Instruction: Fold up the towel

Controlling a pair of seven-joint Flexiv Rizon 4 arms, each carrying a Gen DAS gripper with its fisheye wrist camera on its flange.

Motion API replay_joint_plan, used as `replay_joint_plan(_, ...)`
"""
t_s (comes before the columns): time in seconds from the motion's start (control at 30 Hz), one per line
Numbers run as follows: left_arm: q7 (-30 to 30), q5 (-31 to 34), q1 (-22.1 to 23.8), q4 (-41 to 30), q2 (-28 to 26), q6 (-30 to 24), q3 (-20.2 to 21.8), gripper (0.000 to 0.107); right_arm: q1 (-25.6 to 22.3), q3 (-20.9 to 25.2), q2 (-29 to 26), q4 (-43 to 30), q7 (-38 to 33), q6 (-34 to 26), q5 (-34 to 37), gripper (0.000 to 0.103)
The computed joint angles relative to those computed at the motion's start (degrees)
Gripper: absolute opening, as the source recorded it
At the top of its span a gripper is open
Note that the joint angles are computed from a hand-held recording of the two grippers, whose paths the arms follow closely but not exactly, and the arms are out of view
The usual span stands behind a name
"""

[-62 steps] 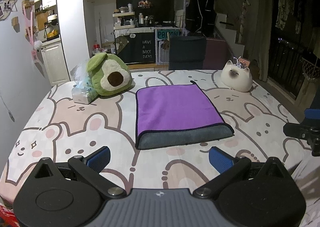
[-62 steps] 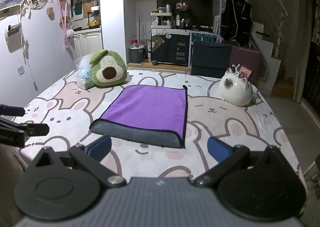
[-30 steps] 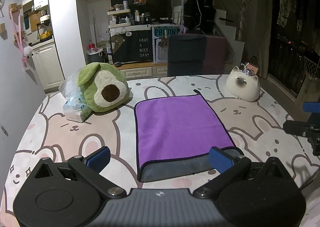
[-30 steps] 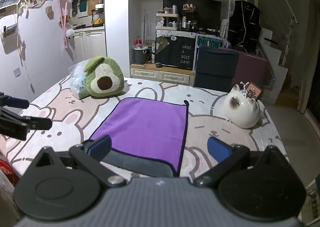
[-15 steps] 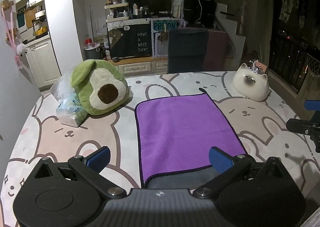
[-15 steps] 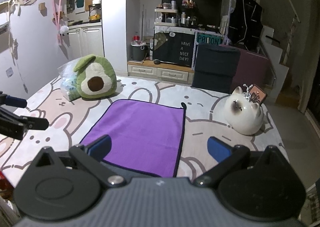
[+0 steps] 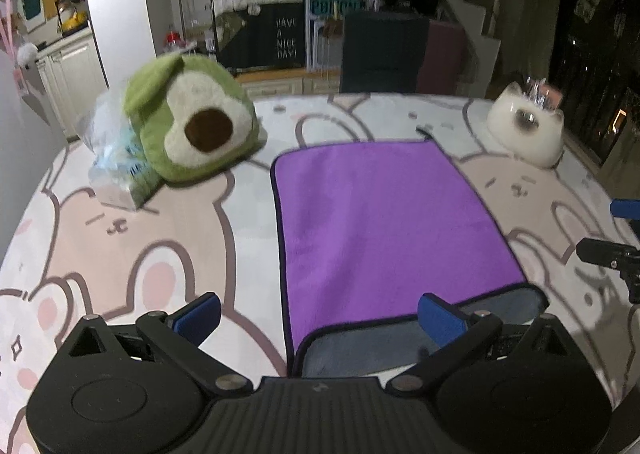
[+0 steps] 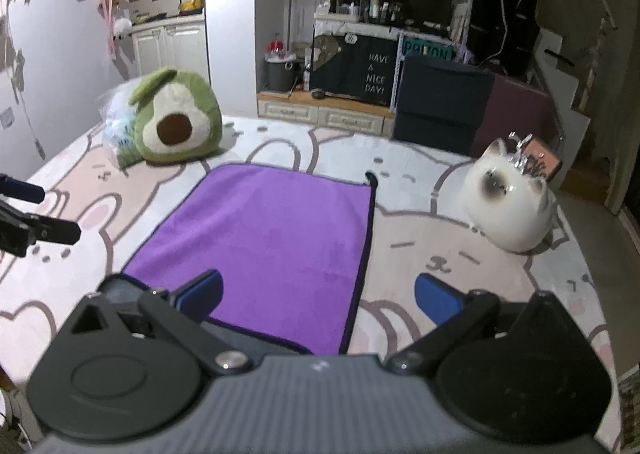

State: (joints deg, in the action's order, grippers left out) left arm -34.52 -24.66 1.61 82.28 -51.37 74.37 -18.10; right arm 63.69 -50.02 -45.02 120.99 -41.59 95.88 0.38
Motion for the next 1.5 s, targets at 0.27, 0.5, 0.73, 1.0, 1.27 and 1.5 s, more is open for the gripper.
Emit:
replay_joint_plan(0.27,-1.8,2.7,-2.69,-4.97,-3.76,-4.1,4.42,0.103,-7.21,7.1,-1.45,-2.4,0.1,0.11,-1.59,0.103)
replay_joint_plan(0.5,-2.98,4.39,-3.52,-8.8,-6.84,-7.67,6.36,0.102,-14.77,14.67,-2.26,-4.79,0.18,1.52,-2.23,0.103)
replay_joint_plan(0.73,-2.47,4.3,-2.87,-11.27,-9.21,-11.51,5.91,0.099,-20.96,21.77,-2.61,-5.9,-0.69,3.39,-2.09,0.103)
replay_joint_plan(1.0,-4.85,2.67,-2.43,-15.58,-11.65,-18.73,6.43,0.078,-23.73,24.8,-3.53,-6.61,-2.09,5.36,-1.47,0.103)
replay_joint_plan(1.27,-2.82,0.02,-0.93,-16.7,-12.31,-22.38,4.55,0.061,-23.26,25.57,-4.7,-6.12,-9.08,10.81,2.04,0.103)
replay_joint_plan(1.5,-0.64,-2.21,0.0,-15.06,-11.71,-20.23,3.16,0.052,-34.92,38.02,-1.63,-7.83,-12.7,9.25,-0.32,0.087)
